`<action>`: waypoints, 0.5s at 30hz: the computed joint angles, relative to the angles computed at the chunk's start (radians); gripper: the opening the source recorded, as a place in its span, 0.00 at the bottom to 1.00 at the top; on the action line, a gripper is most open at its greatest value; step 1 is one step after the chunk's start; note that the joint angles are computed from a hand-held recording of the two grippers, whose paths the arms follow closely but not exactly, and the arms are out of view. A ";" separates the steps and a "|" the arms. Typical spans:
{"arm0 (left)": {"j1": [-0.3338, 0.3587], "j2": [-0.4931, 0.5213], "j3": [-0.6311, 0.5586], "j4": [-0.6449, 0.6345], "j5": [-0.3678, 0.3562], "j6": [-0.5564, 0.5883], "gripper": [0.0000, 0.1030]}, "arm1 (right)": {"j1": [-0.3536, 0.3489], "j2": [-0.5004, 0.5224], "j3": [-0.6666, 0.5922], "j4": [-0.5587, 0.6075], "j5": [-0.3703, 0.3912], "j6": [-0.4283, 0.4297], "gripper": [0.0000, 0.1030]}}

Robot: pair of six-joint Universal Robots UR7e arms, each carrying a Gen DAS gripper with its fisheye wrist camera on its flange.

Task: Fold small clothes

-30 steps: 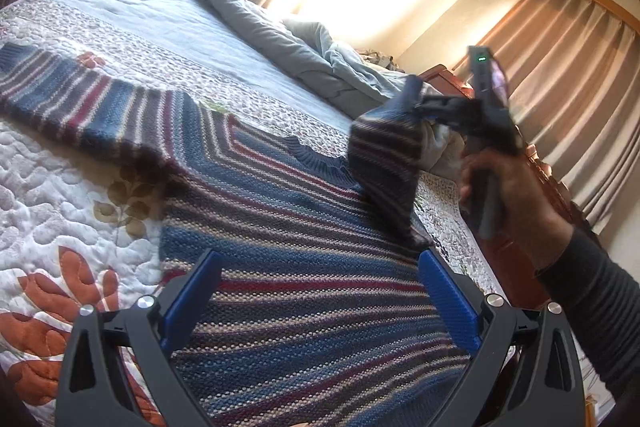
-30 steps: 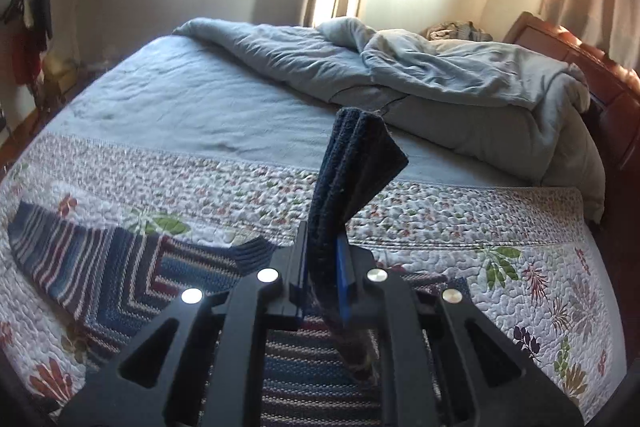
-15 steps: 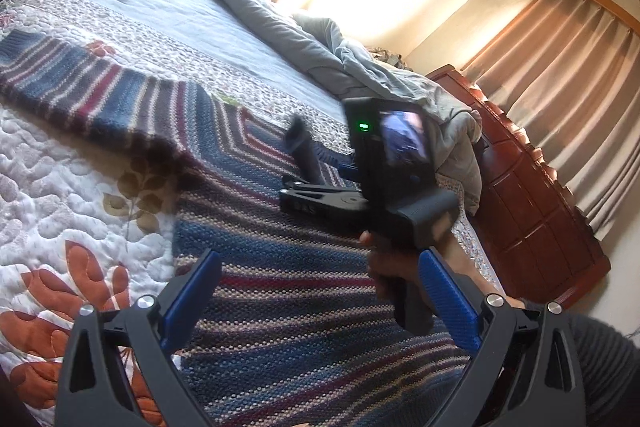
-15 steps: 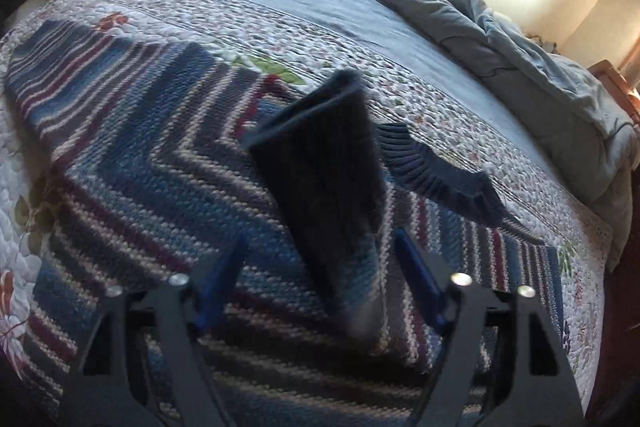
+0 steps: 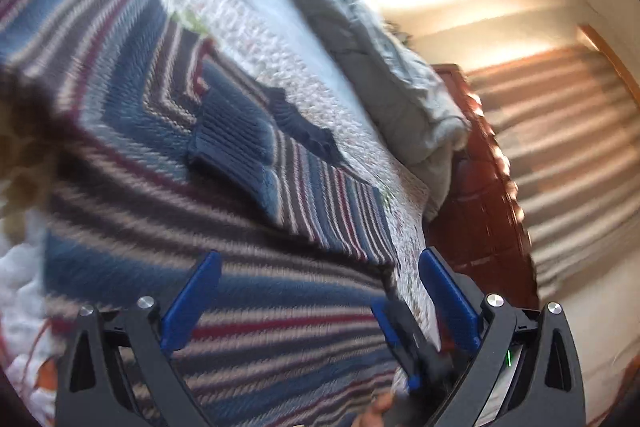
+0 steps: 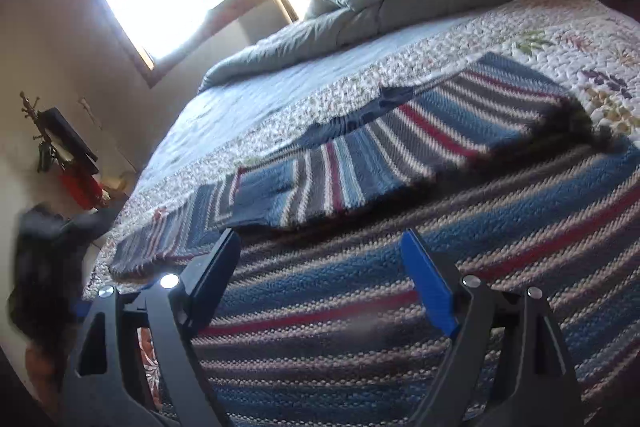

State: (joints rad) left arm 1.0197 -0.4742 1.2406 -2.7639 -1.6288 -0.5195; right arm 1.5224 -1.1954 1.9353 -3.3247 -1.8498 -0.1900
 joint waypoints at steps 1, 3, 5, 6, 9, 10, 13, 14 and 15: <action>0.005 0.041 -0.073 0.059 0.018 -0.024 0.96 | -0.003 -0.003 0.002 -0.004 0.011 -0.011 0.81; 0.007 0.097 -0.170 0.140 0.064 -0.059 0.96 | -0.016 -0.015 0.011 0.024 0.033 -0.017 0.81; 0.006 0.147 -0.257 0.210 0.124 -0.076 0.96 | -0.032 -0.030 0.007 0.069 0.070 0.008 0.81; 0.005 0.161 -0.286 0.243 0.161 -0.093 0.96 | -0.037 -0.035 0.005 0.074 0.088 0.016 0.81; -0.001 0.191 -0.336 0.266 0.213 -0.115 0.96 | -0.048 -0.050 -0.004 0.102 0.121 0.016 0.81; -0.005 0.197 -0.344 0.266 0.228 -0.111 0.96 | -0.055 -0.057 -0.005 0.114 0.140 0.029 0.82; -0.013 0.212 -0.372 0.273 0.272 -0.102 0.94 | -0.068 -0.067 0.005 0.117 0.161 0.061 0.82; -0.013 0.215 -0.375 0.268 0.281 -0.101 0.90 | -0.073 -0.070 0.003 0.130 0.172 0.074 0.82; -0.014 0.218 -0.381 0.275 0.298 -0.097 0.71 | -0.076 -0.073 0.002 0.138 0.180 0.082 0.82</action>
State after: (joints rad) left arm 1.0057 -0.2565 0.8594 -2.4893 -1.3307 -0.6162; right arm 1.4468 -1.2681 1.9376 -3.1865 -1.6698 -0.1083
